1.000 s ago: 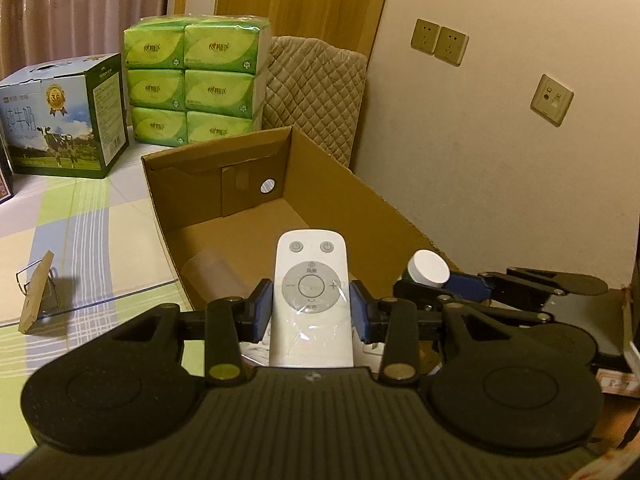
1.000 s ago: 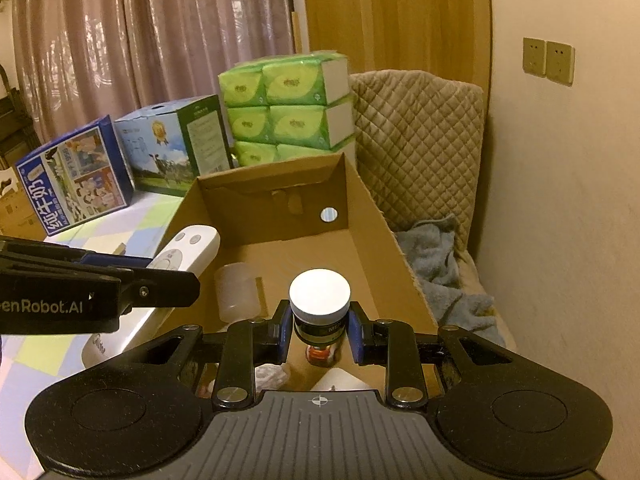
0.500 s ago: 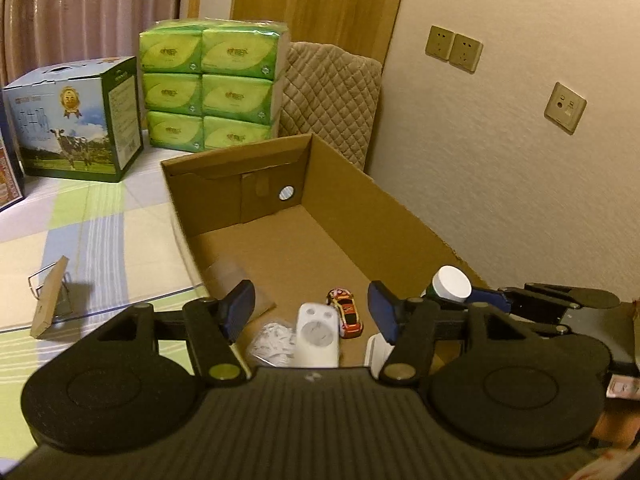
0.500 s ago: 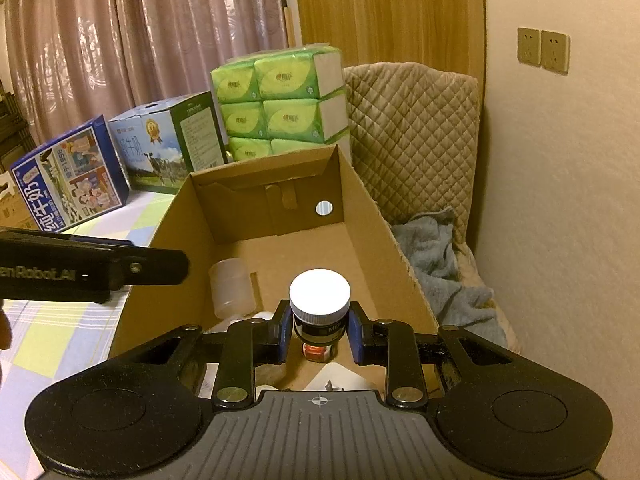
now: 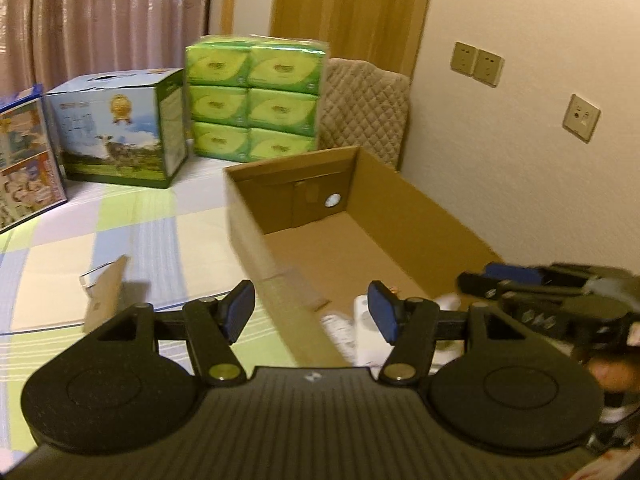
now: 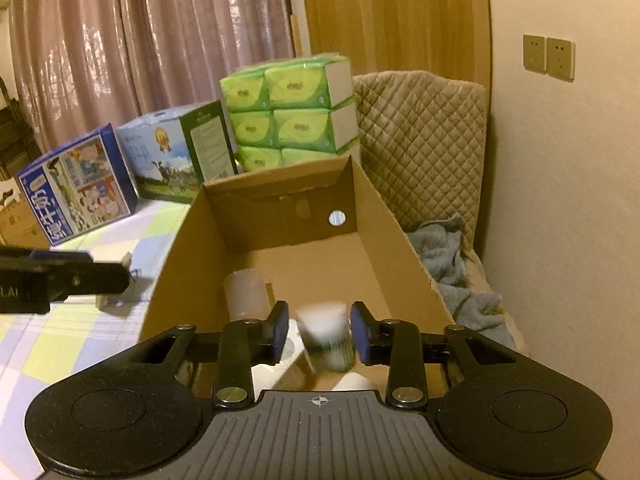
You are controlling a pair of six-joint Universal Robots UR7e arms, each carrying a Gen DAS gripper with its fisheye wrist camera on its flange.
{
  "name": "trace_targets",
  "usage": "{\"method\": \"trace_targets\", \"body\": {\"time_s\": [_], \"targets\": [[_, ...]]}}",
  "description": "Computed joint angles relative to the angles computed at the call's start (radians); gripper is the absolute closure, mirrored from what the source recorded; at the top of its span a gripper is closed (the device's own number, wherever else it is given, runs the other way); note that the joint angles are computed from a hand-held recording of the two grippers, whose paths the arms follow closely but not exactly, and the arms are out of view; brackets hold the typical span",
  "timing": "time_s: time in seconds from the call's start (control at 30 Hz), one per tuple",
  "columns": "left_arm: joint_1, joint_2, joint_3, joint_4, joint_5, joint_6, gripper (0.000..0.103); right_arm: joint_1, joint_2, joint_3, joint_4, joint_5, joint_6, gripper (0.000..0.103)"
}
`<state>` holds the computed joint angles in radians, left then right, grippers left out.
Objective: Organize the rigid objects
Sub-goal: 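Move both tools back toward the gold panel and wire holder on the bed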
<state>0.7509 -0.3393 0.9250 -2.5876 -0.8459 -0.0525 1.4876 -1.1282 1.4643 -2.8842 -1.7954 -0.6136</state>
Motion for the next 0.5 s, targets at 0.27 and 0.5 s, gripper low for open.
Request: {"method": "trace_targets", "body": {"time_s": [0.27,0.5], "targets": [[0.011,-0.115,0.168,-0.047,0.059,-0.033,0.046,0.032,-0.014,0.021,-0.016,-0.02,-0.005,0.059],[0.016,-0.22,0.308,-0.09,0.114,-0.058,0.046,0.083,-0.011,0.041,-0.031,-0.032,-0.01,0.054]]}}
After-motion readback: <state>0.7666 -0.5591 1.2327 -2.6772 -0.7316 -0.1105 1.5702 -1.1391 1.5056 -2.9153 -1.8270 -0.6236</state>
